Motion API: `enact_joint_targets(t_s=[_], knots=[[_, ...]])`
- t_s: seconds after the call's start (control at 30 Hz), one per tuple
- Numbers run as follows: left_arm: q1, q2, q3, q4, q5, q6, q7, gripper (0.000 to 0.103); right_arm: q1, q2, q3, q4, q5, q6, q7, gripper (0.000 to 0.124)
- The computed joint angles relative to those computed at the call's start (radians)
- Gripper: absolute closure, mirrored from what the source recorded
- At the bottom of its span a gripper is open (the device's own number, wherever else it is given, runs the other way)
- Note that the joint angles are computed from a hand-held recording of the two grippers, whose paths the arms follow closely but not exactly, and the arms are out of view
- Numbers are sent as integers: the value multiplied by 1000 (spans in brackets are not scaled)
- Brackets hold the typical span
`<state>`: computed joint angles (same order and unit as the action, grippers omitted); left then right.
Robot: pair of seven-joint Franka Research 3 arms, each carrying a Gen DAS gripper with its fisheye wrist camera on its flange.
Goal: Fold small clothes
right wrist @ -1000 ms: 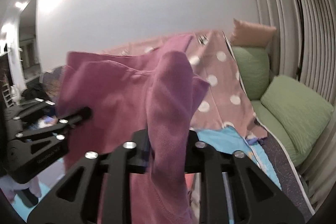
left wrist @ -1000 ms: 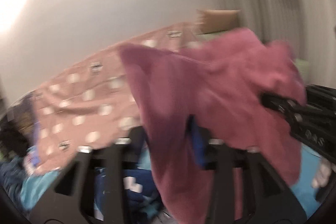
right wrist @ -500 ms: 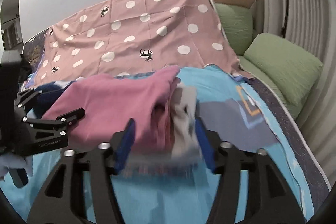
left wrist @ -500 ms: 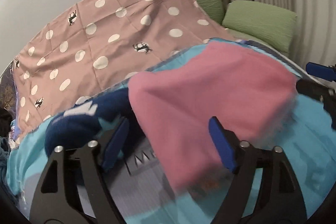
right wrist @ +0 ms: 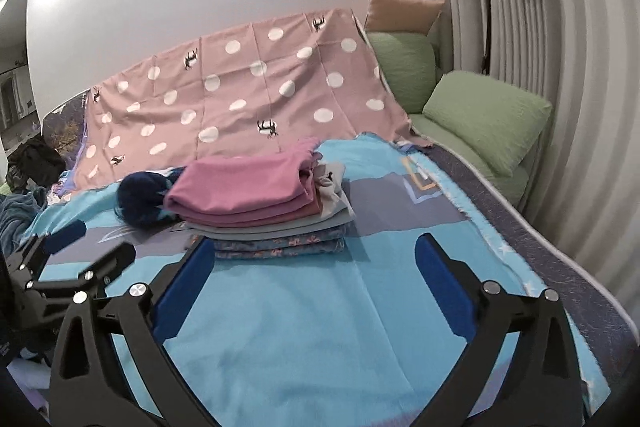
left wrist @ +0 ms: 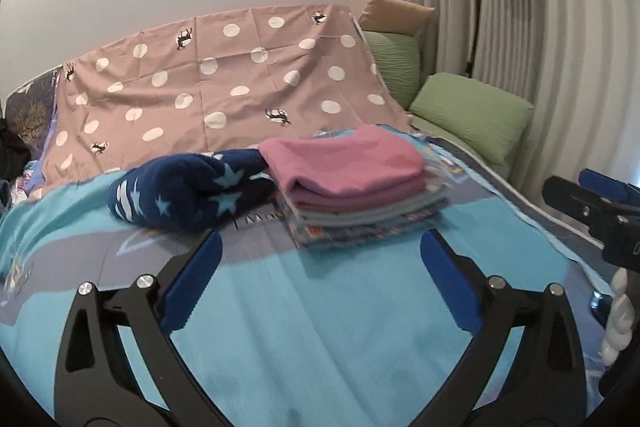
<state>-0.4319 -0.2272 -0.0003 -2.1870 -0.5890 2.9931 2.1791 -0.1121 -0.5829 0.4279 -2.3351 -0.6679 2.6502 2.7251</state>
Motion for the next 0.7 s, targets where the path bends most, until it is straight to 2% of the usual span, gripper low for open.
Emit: enact_joint_targets(t_s=[0.07, 0.1, 0.2, 0.27, 0.43, 0.5, 0.6, 0.7], knots=[[-2, -70, -5, -56, 12, 10, -7, 2, 33, -64, -3, -27, 27, -27, -3, 23], [17, -107, -24, -88, 52, 16, -47, 2, 43, -90, -2, -38, 43, -37, -2, 23], [143, -213, -129, -164, 200, 8, -219, 2, 67, -158, 2, -68, 96, -65, -11, 23], [191, -272, -166, -192, 261, -19, -290, 2, 78, -204, 9, -85, 134, -91, -17, 23], [102, -399, -88, -252, 295, -84, -303, 2, 95, -281, 32, -105, 204, -126, -50, 23], [100, -442, -85, -273, 323, -106, -333, 2, 104, -307, 39, -114, 231, -139, -64, 23], [137, -506, -108, -302, 382, -147, -405, 2, 120, -339, 46, -123, 270, -159, -85, 22], [100, -549, -70, -324, 404, -174, -427, 2, 126, -363, 59, -126, 299, -181, -102, 22]])
